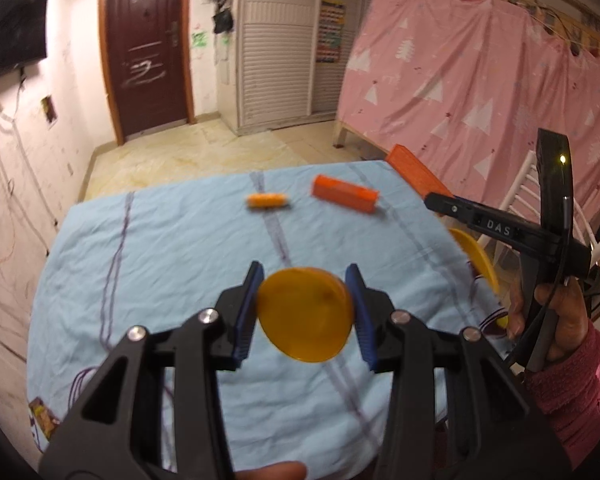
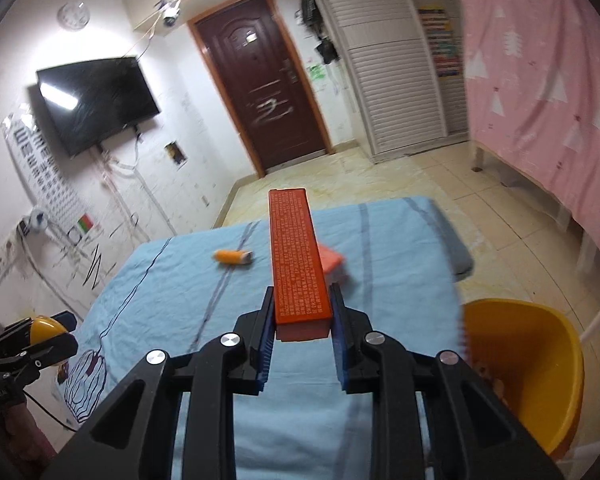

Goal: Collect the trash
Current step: 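Carry the lid and orange box to the yellow bucket and release both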

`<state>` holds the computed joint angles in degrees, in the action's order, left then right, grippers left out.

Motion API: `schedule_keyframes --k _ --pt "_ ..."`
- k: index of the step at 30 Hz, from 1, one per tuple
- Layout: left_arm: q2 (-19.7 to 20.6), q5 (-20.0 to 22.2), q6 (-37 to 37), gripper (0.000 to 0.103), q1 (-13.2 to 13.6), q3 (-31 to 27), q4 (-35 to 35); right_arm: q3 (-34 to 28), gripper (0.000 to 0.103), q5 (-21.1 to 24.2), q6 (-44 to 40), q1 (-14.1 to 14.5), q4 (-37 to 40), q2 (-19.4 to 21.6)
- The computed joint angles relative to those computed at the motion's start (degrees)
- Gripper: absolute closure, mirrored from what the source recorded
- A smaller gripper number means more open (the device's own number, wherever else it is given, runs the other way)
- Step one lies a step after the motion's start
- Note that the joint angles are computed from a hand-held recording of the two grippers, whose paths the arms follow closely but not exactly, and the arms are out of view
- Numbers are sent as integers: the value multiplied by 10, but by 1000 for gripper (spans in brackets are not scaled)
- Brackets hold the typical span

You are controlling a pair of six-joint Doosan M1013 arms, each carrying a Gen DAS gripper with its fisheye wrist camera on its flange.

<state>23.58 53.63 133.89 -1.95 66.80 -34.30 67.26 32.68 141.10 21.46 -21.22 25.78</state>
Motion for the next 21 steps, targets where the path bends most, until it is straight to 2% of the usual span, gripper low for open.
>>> schedule_keyframes --k 4,8,12,18,20,21 --pt "4 10 6 63 -24 -15 4 55 85 -15 103 -13 -77 -35" --pt "11 24 11 63 -44 -30 3 95 85 -32 160 -29 -108 -58" --pt "21 49 6 63 -71 -47 7 119 85 -39 176 -46 -101 -68" --pt "32 69 7 63 -106 -64 15 136 83 -27 199 -61 -91 -70" --pt "35 73 6 63 -114 -68 18 133 73 -10 219 -59 -108 -68" --pt "38 78 3 63 -120 -72 20 137 61 -10 227 -60 -113 -70"
